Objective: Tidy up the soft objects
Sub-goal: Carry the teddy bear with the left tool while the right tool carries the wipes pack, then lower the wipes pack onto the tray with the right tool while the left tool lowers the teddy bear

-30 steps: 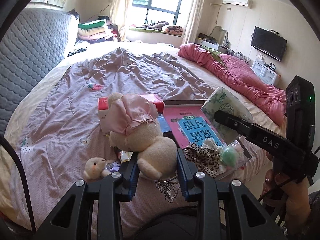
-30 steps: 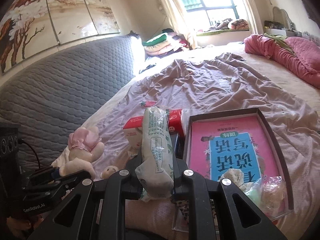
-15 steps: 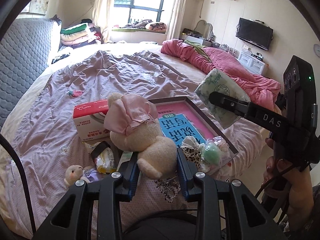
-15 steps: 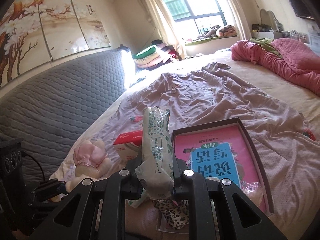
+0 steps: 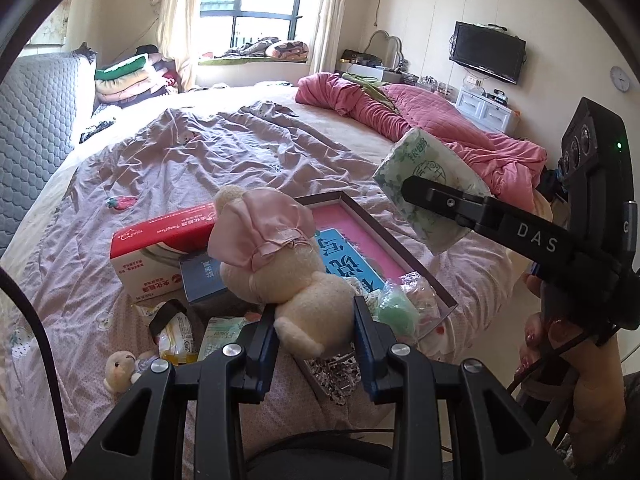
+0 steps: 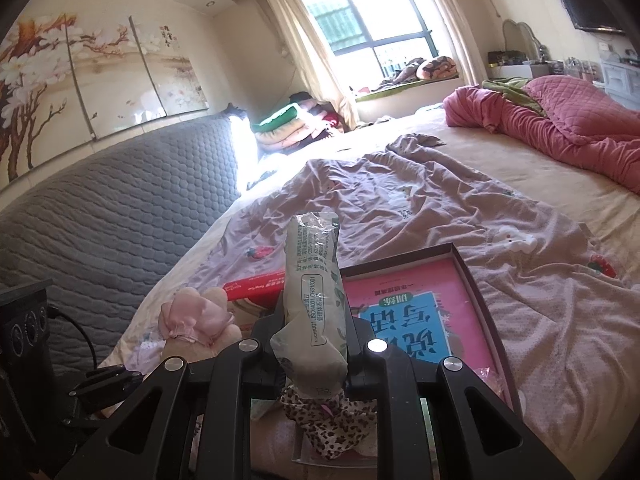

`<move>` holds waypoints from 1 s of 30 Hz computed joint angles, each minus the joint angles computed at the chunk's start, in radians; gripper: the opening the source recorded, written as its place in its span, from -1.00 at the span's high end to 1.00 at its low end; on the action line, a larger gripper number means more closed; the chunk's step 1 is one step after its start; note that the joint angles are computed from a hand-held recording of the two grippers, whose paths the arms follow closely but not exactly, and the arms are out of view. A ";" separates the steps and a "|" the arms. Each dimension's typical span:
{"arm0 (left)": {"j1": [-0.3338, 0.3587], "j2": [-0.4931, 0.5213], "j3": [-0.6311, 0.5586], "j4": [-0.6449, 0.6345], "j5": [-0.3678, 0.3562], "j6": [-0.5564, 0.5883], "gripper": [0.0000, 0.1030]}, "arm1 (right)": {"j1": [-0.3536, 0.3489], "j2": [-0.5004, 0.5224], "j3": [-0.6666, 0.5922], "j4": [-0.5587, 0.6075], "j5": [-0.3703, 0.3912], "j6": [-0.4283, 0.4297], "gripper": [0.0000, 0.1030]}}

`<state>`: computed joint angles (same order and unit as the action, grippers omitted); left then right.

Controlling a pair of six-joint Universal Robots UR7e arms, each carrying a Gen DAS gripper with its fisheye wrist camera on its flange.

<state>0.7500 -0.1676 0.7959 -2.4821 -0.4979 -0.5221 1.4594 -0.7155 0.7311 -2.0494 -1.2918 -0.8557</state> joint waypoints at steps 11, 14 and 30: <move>0.017 0.073 -0.148 0.102 -0.027 0.014 0.33 | -0.019 0.033 -0.069 0.010 0.006 0.043 0.61; 0.025 0.093 -0.187 0.130 -0.040 0.012 0.33 | -0.025 0.043 -0.086 0.011 0.002 0.050 0.61; 0.084 0.199 -0.356 0.297 -0.159 -0.042 0.33 | -0.061 0.136 -0.230 -0.005 -0.083 0.089 0.61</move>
<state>0.8337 0.0314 0.4401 -2.1848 -0.6571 -0.5641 1.3984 -0.5790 0.5008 -2.0542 -1.3751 -0.7663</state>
